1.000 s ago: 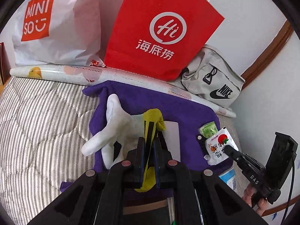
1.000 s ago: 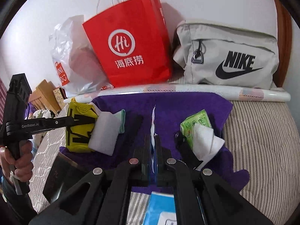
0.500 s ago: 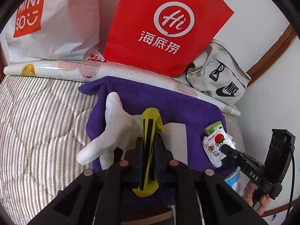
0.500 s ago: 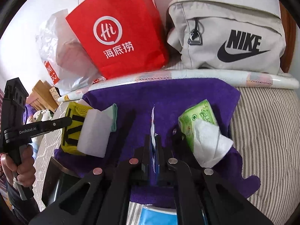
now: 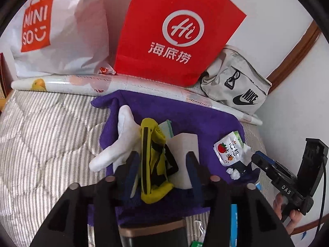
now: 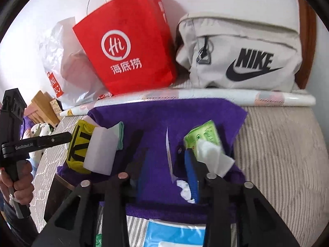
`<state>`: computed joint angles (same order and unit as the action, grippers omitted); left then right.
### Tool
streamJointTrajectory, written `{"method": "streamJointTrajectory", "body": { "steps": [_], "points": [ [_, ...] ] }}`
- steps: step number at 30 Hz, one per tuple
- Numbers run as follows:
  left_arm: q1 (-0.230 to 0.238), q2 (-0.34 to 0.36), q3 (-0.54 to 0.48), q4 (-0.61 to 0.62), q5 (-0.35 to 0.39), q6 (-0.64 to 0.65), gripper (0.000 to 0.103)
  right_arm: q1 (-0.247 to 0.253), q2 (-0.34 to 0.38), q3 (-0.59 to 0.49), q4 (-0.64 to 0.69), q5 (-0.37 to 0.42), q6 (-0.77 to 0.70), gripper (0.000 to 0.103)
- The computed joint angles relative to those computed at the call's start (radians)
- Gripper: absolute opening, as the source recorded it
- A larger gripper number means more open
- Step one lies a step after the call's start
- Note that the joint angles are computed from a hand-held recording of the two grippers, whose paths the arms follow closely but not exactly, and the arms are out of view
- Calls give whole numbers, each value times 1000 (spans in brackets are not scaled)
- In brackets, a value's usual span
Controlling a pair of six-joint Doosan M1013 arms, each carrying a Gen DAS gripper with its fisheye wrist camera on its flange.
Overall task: Organize soft objects
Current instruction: 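Open the left tool to drop the pouch on the towel while the right tool releases the packet, then move both tools back toward the green snack packet and white mesh bag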
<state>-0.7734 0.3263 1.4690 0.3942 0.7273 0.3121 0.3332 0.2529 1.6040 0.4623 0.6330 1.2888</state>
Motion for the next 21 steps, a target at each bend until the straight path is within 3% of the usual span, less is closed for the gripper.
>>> {"method": "streamJointTrajectory", "body": {
  "steps": [10, 15, 19, 21],
  "points": [
    [-59, -57, 41, 82, 46, -99, 49, 14, -111, 99, 31, -21, -60, 45],
    [-94, -93, 84, 120, 54, -169, 49, 34, -163, 160, 64, -6, -127, 46],
    [-128, -129, 134, 169, 53, -247, 51, 45, -191, 211, 174, 41, -275, 52],
    [-141, -142, 152, 182, 54, -270, 51, 63, -200, 230, 155, 51, -289, 52]
  ]
}}
